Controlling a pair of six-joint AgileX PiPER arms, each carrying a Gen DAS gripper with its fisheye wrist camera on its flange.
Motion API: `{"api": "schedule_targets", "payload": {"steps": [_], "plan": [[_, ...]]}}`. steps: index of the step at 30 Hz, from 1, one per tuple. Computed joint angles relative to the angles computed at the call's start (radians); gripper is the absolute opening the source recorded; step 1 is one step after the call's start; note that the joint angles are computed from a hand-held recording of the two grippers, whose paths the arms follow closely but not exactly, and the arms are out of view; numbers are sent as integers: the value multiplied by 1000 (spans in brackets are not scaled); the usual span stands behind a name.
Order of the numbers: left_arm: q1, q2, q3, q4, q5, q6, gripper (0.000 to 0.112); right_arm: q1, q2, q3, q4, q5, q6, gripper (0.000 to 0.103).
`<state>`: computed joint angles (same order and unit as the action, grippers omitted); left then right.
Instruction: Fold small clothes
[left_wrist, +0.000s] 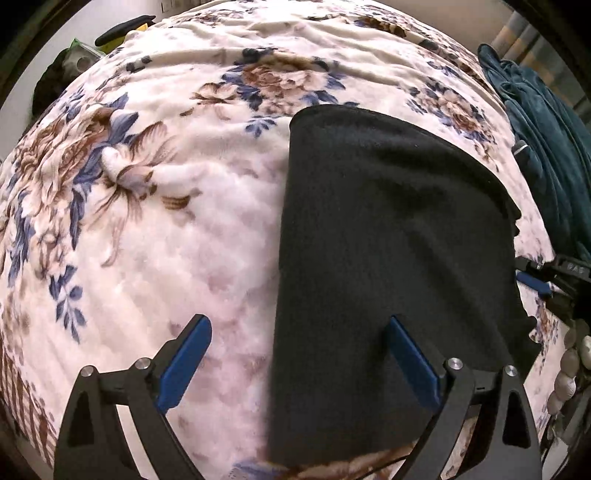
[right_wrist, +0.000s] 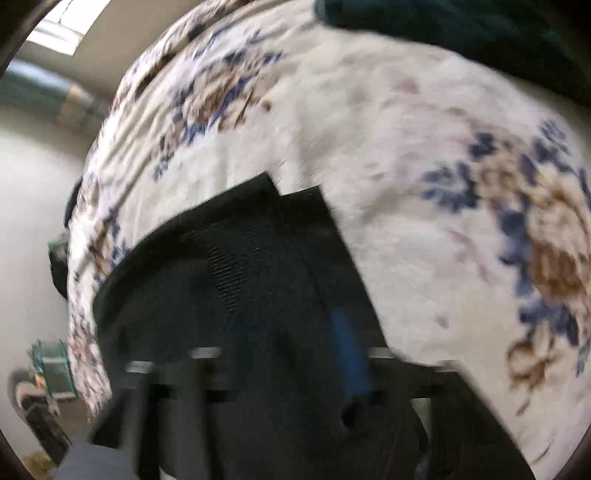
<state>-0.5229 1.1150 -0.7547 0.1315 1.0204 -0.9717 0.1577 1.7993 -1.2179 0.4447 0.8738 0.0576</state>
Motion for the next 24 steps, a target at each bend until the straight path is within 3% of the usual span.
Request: {"api": "schedule_targets", "payload": {"steps": [1,8,10,12,14,15,18,20,21,24], "plan": [[3,-2,0,-1,-2,5,96,17,-1,-2,-20,-21,-4,0],[86,-6,8,-57,-35,97,96,2,-147,37,-152,-103,127,0],[102,0,2,-64,-40,115,96,-71,-109,-8,-33,-45,36,0],[100,4,-9,-53,-38,118,96,-140,-12,-90,142,82,-85,2],[68,22,-28,2,-17,82,96,-145,68,-156,183,166,-125,22],[50,34,-37,32,-6,61,96,-130,85,-174,150,173,-104,42],[32,61,-41,68,3,36,96,-73,123,-192,80,161,-88,43],[56,63,-23,31,-24,62,96,-28,126,-177,24,131,-63,24],[62,64,-16,19,-32,67,96,-5,102,-145,-2,85,-57,3],[63,60,-5,7,-36,70,97,35,50,-86,-55,4,-12,2]]}}
